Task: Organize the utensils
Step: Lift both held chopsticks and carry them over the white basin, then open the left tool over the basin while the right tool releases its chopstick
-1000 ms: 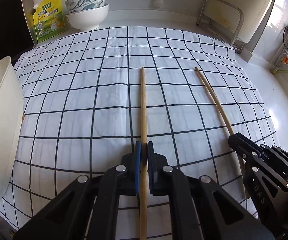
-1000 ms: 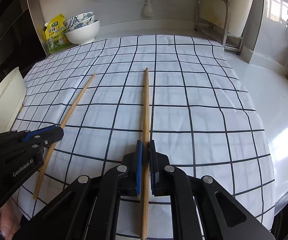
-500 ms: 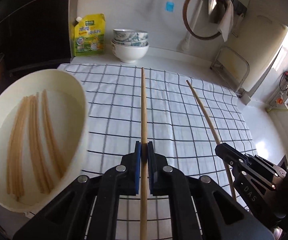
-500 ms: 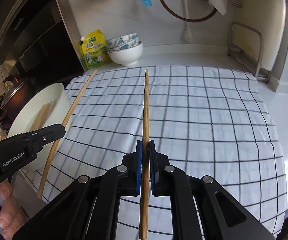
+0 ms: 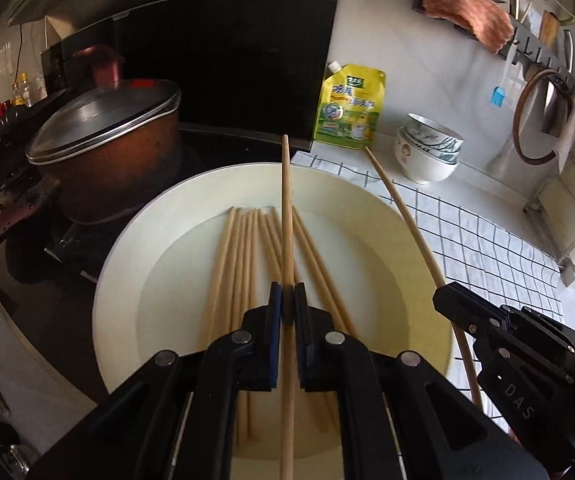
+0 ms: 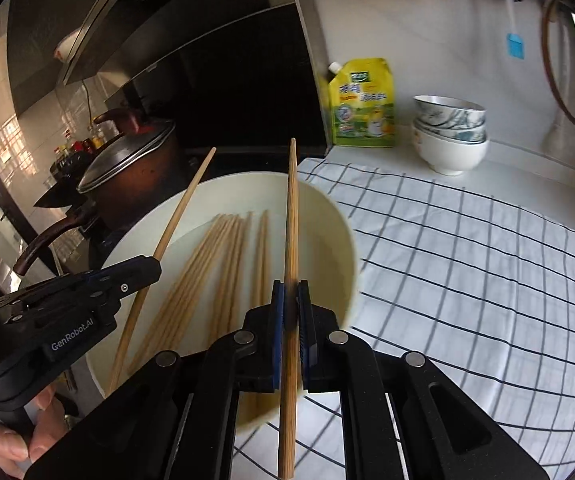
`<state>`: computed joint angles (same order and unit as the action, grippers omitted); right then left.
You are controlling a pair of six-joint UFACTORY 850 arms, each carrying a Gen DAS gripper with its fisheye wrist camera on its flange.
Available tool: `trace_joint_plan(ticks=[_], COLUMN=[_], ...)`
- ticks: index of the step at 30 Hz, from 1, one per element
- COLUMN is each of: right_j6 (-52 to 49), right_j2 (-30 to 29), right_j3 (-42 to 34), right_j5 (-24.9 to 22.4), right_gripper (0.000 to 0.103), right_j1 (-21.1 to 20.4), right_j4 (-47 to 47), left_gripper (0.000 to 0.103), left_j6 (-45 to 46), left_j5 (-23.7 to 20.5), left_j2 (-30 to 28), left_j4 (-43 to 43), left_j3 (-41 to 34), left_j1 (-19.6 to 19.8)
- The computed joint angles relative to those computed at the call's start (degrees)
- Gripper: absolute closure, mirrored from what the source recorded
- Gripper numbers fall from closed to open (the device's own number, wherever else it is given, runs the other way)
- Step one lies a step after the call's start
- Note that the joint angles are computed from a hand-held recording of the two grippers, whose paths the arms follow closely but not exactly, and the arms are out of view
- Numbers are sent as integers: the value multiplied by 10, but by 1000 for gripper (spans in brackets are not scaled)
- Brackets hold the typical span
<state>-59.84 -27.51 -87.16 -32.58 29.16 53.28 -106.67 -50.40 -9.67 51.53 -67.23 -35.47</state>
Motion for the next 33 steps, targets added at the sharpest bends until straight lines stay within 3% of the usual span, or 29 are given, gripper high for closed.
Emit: trace_joint_plan(ticks=[6,14,17,19,20,33], right_j6=[69,116,109,111,107,64], right_j2=[-38,-53,-45,-41,-37,15], right_j3=[-41,-50,-39,-34,-29,40], right_j5=[-16,-15,-5,-3,-2,42], right_gripper=[96,96,88,88,88,78], right_j1=[33,44,41,39,37,27], right_j4=[-73,-113,-104,-104,-99,-50], left_gripper=[96,95,75,56,53,50], left_j6=[2,19,5,-11,-17,-23], left_j5=[30,46,42,35,31,1], left_j2=[20,18,24,29,30,31], left_j4=[-18,-40,-39,-31,-27,-32], left_j3=[42,56,63,69,69,63], left_j1=[24,36,36,30,28,2])
